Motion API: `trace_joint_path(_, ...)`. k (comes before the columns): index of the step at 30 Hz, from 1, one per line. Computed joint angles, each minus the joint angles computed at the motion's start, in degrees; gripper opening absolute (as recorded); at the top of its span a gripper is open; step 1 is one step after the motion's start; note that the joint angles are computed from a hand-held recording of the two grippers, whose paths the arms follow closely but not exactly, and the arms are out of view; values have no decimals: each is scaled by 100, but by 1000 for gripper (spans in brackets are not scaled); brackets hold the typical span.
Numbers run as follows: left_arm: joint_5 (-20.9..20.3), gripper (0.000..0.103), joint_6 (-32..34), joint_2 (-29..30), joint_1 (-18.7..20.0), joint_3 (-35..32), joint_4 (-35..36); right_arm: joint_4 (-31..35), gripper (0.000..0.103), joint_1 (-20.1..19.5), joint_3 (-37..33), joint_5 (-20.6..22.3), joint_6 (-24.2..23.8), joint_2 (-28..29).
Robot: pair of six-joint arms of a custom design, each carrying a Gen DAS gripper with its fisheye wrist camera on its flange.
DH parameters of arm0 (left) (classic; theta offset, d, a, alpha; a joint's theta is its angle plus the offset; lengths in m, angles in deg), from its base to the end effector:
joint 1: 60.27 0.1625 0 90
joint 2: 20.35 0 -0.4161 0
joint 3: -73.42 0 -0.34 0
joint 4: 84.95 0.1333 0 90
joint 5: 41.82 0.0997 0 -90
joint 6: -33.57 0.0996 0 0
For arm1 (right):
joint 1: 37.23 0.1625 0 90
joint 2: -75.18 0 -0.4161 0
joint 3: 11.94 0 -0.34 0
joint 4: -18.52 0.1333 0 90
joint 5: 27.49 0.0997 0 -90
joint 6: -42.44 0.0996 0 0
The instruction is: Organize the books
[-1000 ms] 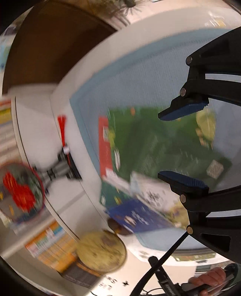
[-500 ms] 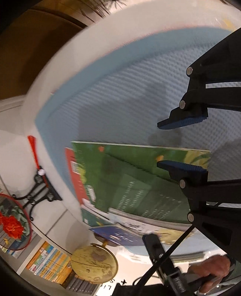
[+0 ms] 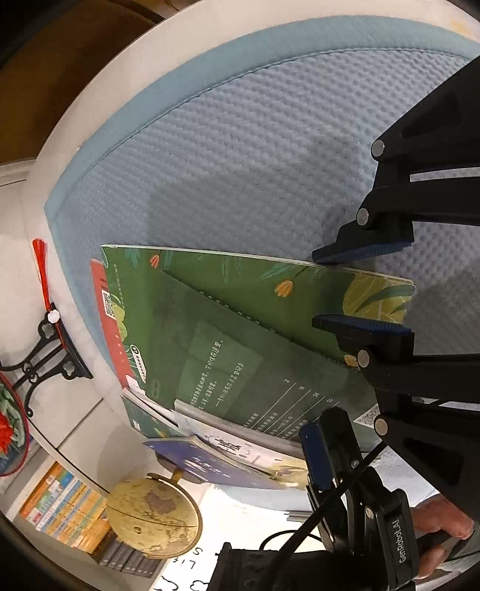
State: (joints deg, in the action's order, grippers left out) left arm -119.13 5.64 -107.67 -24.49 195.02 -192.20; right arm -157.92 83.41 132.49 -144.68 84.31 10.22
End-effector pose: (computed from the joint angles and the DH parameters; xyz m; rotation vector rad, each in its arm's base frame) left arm -0.2072 -0.3406 0.2645 0.6770 2.6956 0.1106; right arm 0.2529 -0.2546 0.1294 -0.3128 -2.7633 0.5342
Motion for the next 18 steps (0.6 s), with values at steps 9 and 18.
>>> trace_joint_path(9,151,47,-228,-461,153,5,326,156,28,36,-308,366,-120,-54)
trace_joint_path(18,251,47,-341,-1263,-35,-166,1063,500,28,322,-747,504,-116,270)
